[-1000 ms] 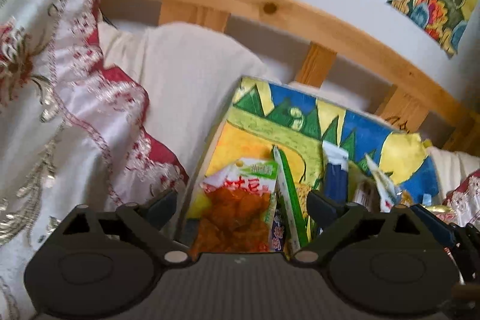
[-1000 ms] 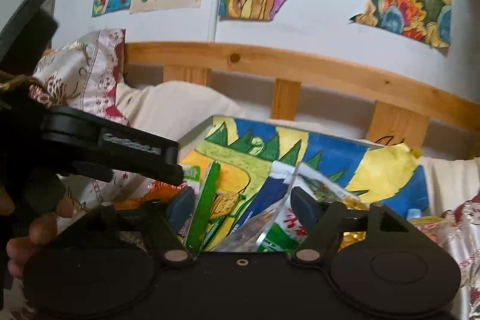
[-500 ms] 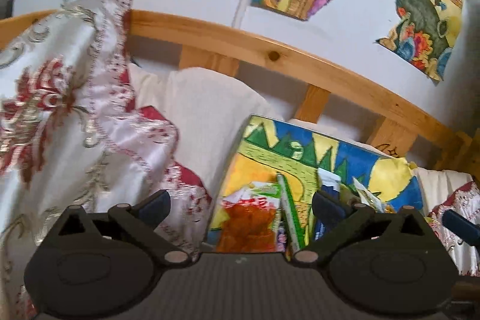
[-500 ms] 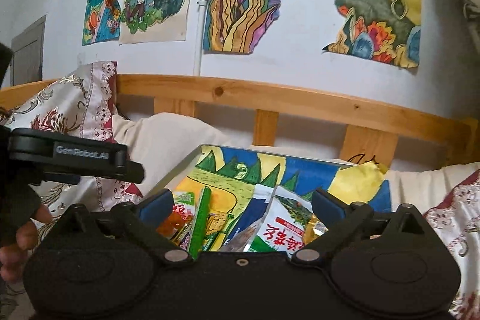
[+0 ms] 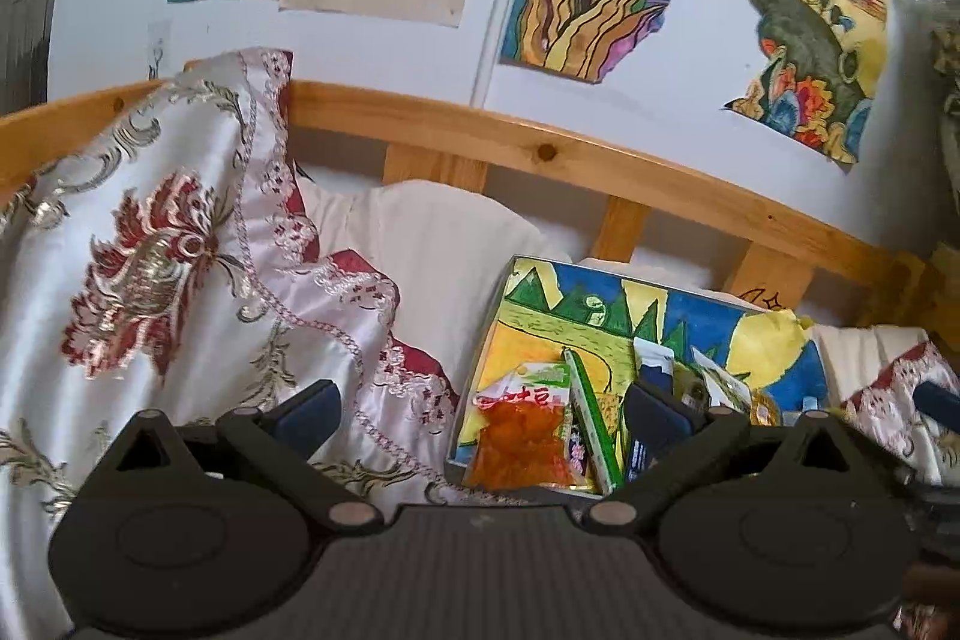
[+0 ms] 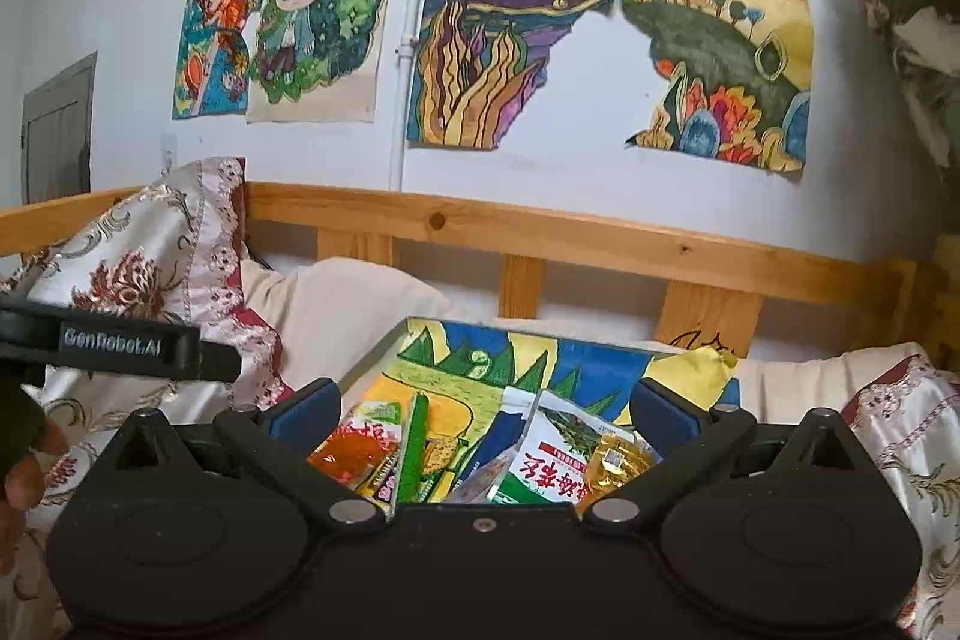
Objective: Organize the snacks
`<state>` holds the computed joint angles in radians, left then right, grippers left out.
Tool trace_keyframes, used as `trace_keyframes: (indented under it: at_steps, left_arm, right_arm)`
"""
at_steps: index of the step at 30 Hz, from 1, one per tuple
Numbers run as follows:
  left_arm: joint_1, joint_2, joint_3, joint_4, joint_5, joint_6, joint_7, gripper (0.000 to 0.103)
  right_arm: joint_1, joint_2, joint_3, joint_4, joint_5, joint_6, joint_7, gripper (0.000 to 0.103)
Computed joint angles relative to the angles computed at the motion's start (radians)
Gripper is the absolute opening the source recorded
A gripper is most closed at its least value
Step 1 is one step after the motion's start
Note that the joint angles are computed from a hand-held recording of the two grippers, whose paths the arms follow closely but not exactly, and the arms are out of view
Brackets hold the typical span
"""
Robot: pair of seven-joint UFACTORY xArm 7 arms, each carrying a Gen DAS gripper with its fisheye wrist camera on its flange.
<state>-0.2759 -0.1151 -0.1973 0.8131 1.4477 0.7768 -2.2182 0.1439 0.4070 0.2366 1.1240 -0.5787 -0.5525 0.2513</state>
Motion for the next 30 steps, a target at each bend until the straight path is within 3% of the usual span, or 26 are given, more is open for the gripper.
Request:
trace_keyframes:
  at_steps: [12,17,25,30]
  left_arm:
    - [-0.029,-0.129,-0.071,-0.109,-0.067,0.067,0.026,0.102]
    - [-0.033,-0.162,-0.094,-0.133,-0.072,0.063,0.01,0.102]
    - [-0.042,-0.219,-0.124,-0.179,-0.077,-0.019,-0.033,0.102]
    - [-0.052,-0.244,-0.164,-0.207,-0.071,0.006,-0.025,0.103]
  right_arm:
    - [0.062,-0.181,-0.06,-0.21,0.156,-0.092,-0.04,0.102]
    - [0.078,-0.25,-0.078,-0.289,0.215,-0.099,-0.043,0.102]
    - [0.107,-0.369,-0.094,-0.418,0.317,-0.045,-0.07,0.102]
    - [0.111,-0.421,-0.105,-0.496,0.344,-0.058,-0.092,0.102]
